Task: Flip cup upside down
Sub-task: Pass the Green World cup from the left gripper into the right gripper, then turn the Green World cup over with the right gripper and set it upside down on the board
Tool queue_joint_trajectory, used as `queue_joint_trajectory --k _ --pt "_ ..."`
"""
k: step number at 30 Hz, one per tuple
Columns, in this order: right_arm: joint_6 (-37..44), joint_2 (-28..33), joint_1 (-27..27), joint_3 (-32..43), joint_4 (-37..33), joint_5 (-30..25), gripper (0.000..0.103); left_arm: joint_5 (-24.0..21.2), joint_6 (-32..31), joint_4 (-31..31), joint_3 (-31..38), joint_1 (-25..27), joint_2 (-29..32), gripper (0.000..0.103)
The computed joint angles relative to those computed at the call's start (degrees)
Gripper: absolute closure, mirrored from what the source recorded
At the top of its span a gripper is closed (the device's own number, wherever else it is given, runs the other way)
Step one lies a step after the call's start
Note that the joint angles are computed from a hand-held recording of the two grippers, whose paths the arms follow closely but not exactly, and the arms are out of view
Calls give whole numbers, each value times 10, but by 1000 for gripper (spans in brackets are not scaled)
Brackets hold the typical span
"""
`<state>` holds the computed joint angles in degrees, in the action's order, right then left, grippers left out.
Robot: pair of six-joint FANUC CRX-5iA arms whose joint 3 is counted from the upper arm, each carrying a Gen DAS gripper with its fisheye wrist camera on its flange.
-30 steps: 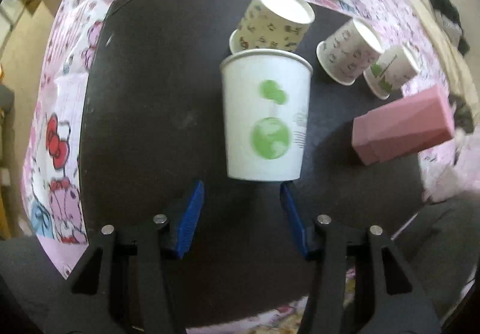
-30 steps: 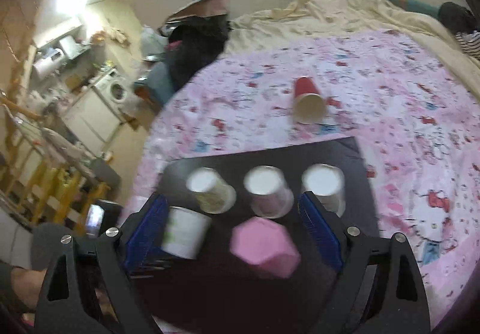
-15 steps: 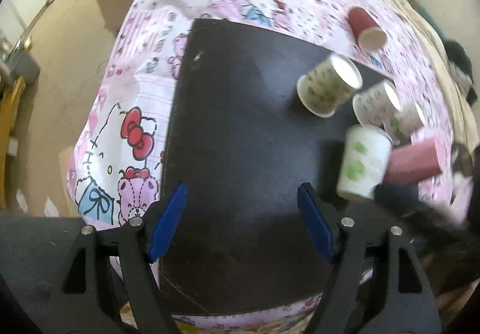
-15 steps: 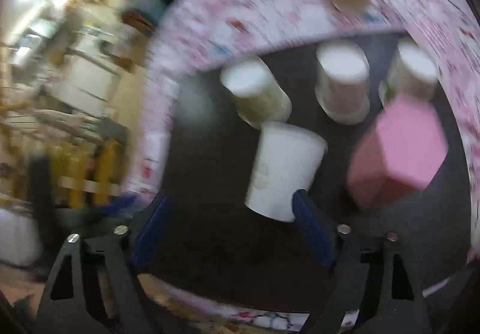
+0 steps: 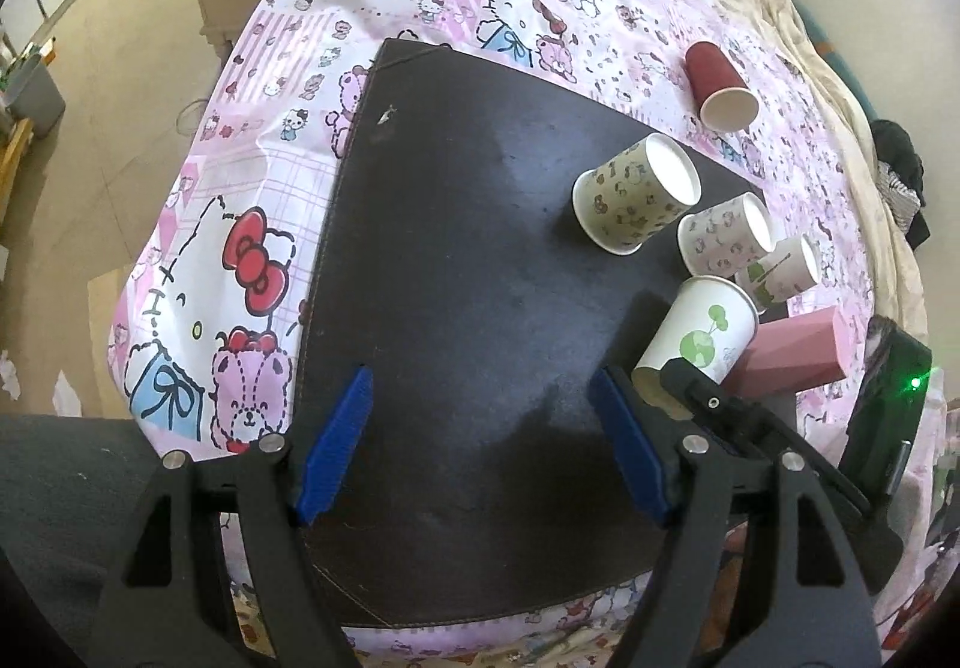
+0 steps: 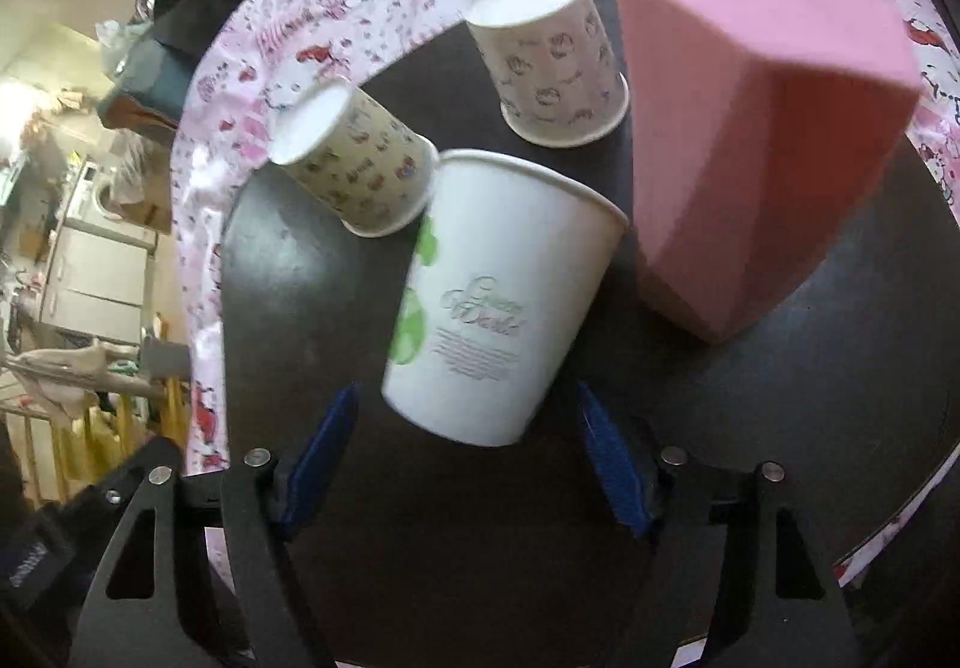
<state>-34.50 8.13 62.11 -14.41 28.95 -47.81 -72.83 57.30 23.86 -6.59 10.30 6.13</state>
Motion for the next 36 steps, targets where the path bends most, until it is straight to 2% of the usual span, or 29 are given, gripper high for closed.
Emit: queue_joint_trajectory --k 4,11,13,14,18,20,25,28,30,32,34,36 --pt "-24 14 -5 10 5 3 26 3 4 9 -2 2 -1 29" --pt "-81 35 -8 26 -1 -28 26 -4 -4 20 -6 9 -2 29" --pt "-81 34 -8 24 4 -34 31 -5 -3 23 -7 11 -2 29" --pt "-73 35 -8 26 4 -38 45 -4 -3 24 -7 12 -3 29" --pt "-22 31 -5 35 -4 -55 45 -6 -5 27 -7 14 -2 29" --pt "45 30 -7 49 -25 -56 45 -7 -8 26 -4 13 -2 29" --pt "285 13 -14 84 -108 -54 45 -26 -21 10 28 -9 13 29" --pt "420 16 -14 115 -146 -89 45 -55 -47 12 52 -38 30 29" --pt "473 13 -13 121 -158 -94 45 -64 -56 2 67 -58 38 28" --pt "505 12 -15 130 -171 -102 45 -51 -54 -26 78 -82 43 28" --pt "518 8 -15 131 -172 -99 45 -32 -33 -57 84 -97 46 28" --pt "520 2 -15 128 -168 -104 46 -33 -20 -53 87 -94 54 28"
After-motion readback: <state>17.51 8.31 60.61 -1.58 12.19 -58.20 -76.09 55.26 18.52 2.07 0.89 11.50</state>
